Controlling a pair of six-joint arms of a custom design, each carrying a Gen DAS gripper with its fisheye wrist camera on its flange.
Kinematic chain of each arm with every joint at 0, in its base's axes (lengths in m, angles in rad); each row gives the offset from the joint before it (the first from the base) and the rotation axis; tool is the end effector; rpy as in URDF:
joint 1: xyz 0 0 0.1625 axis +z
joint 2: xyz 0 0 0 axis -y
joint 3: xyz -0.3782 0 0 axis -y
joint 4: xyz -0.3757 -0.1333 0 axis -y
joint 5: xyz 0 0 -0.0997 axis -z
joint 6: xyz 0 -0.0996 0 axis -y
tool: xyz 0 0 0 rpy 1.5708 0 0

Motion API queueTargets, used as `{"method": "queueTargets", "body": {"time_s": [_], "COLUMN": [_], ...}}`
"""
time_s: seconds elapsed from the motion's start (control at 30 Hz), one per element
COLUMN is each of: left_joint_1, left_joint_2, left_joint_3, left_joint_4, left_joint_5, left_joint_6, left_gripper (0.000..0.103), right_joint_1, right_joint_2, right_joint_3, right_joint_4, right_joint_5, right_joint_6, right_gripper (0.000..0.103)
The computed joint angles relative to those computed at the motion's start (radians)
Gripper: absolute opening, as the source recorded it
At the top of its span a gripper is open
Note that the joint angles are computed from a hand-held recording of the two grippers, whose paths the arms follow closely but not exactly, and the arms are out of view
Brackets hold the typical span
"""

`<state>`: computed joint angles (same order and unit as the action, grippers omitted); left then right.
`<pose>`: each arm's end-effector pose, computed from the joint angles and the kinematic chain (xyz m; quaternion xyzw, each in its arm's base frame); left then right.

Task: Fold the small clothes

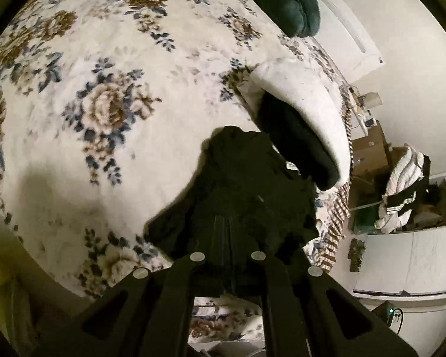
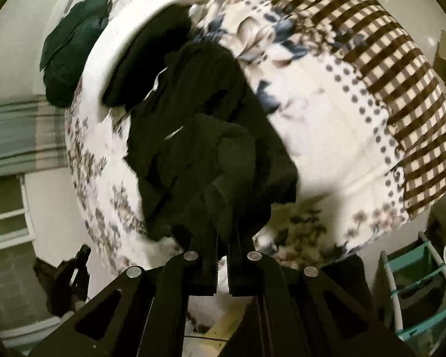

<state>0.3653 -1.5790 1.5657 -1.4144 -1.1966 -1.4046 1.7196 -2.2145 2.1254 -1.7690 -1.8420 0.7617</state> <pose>-0.3672 -0.3221 0.4397 -0.0842 0.9765 -0.1606 0.1165 0.1455 -0.2512 0.4347 -0.3143 -0.9291 0.1862 0.0578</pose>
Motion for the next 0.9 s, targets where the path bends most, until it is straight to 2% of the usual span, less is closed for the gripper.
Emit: {"method": "queueTargets", "body": {"time_s": [0.1, 0.13, 0.2, 0.23, 0.27, 0.3, 0.43, 0.5, 0.53, 0.6, 0.63, 0.73, 0.9], "left_joint_1": [0.062, 0.079, 0.106, 0.112, 0.126, 0.137, 0.157, 0.160, 0.153, 0.128, 0.118, 0.083, 0.017], "left_joint_2": [0.006, 0.010, -0.002, -0.006, -0.013, -0.021, 0.019, 0.063, 0.077, 0.083, 0.094, 0.053, -0.031], "left_joint_3": [0.092, 0.136, 0.234, 0.268, 0.329, 0.379, 0.458, 0.462, 0.459, 0.462, 0.445, 0.433, 0.310], "left_joint_4": [-0.152, -0.197, -0.287, -0.311, -0.353, -0.396, -0.429, -0.415, -0.399, -0.399, -0.370, -0.369, -0.234], "left_joint_5": [-0.099, -0.134, -0.204, -0.220, -0.249, -0.273, -0.300, -0.301, -0.290, -0.245, -0.228, -0.185, -0.106], "left_joint_6": [0.082, 0.106, 0.108, 0.102, 0.087, 0.082, 0.111, 0.140, 0.136, 0.152, 0.172, 0.166, 0.089], "left_gripper": [0.004, 0.007, 0.031, 0.052, 0.059, 0.059, 0.059, 0.059, 0.056, 0.011, 0.001, 0.001, 0.001], "right_joint_1": [-0.005, -0.018, -0.038, -0.047, -0.049, -0.052, -0.072, -0.081, -0.087, -0.088, -0.089, -0.089, -0.076], "right_joint_2": [0.063, 0.080, 0.115, 0.128, 0.139, 0.150, 0.183, 0.198, 0.201, 0.212, 0.213, 0.201, 0.156], "right_joint_3": [-0.015, -0.012, -0.009, -0.005, -0.002, 0.001, 0.024, 0.035, 0.041, 0.052, 0.056, 0.064, 0.058], "right_joint_4": [-0.051, -0.083, -0.133, -0.154, -0.165, -0.178, -0.219, -0.233, -0.238, -0.249, -0.251, -0.244, -0.202], "right_joint_5": [-0.023, -0.025, -0.036, -0.038, -0.045, -0.049, -0.044, -0.049, -0.046, -0.056, -0.058, -0.055, -0.046], "right_joint_6": [-0.072, -0.097, -0.132, -0.145, -0.148, -0.157, -0.185, -0.192, -0.196, -0.194, -0.192, -0.183, -0.152], "right_gripper": [0.004, 0.004, 0.004, 0.004, 0.004, 0.004, 0.004, 0.004, 0.004, 0.004, 0.004, 0.004, 0.004]}}
